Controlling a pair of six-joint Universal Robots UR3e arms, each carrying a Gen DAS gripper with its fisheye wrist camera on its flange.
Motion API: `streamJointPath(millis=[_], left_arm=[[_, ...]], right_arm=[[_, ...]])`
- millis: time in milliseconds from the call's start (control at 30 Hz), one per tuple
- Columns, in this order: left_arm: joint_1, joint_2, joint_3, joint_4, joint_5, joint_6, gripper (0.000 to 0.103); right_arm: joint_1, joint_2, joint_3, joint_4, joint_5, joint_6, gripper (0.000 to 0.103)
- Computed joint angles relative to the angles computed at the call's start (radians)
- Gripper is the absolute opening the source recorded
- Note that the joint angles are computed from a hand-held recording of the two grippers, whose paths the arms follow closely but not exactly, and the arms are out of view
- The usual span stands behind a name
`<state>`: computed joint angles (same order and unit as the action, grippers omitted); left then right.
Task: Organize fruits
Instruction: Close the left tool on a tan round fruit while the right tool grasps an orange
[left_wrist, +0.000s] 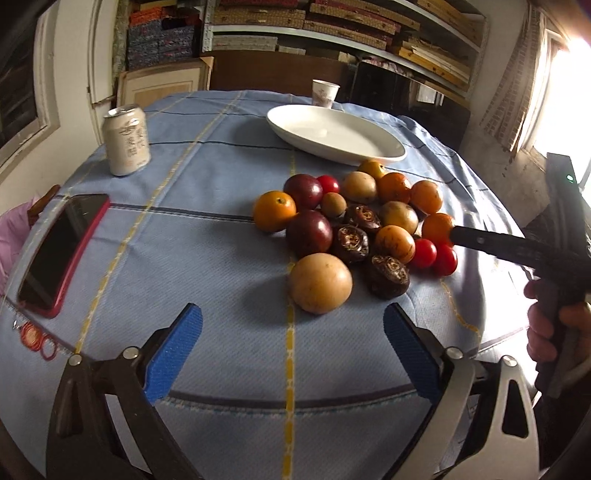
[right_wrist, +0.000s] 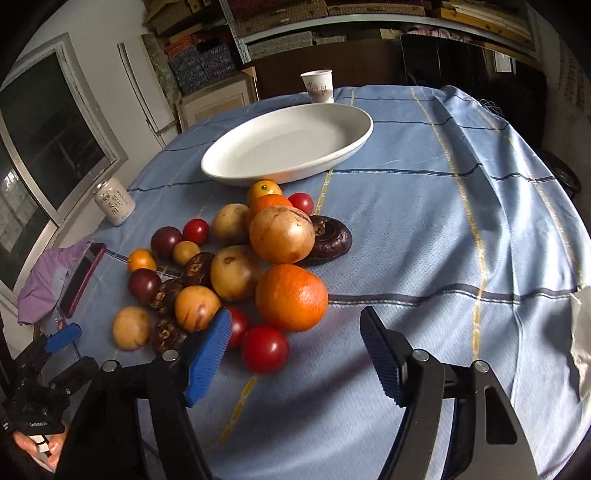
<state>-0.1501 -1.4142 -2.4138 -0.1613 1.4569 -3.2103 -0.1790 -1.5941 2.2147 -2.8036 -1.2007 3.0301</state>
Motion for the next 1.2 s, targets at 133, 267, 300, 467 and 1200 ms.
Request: streamJointPath(millis=[133,267,300,467,1200], left_arm=[[-0.014,-0.072,0.064,-0.029,-0.016,0.021,0.081],[-0.024,-0.119,0.111,-0.049,-0.017,0.031,0.080],[-0.028,-0.132,0.127,-0.055,-0.016,0.032,0.080],[-0.028,-0.193,0.204,-0.117,-0.027,0.045,0.062],[-0.056,-0.294,0.316,-0.173,-0.010,0.069,0.044]], right_arm=[[0.022,0.084,-0.073,0.006,-0.017,-0.004,0.064],[0.017,0.157,-0.147,0.062,0.014,-0.022,0.055],[0.013,0.169,-0.156,0.070,0.032,-0.030,0.049],[0.009,0.173,-0.127,0.020,0.055,-0.037,0.046],[-0.097,0.111,-0.055,0.052,0.175,-0.058,0.046]])
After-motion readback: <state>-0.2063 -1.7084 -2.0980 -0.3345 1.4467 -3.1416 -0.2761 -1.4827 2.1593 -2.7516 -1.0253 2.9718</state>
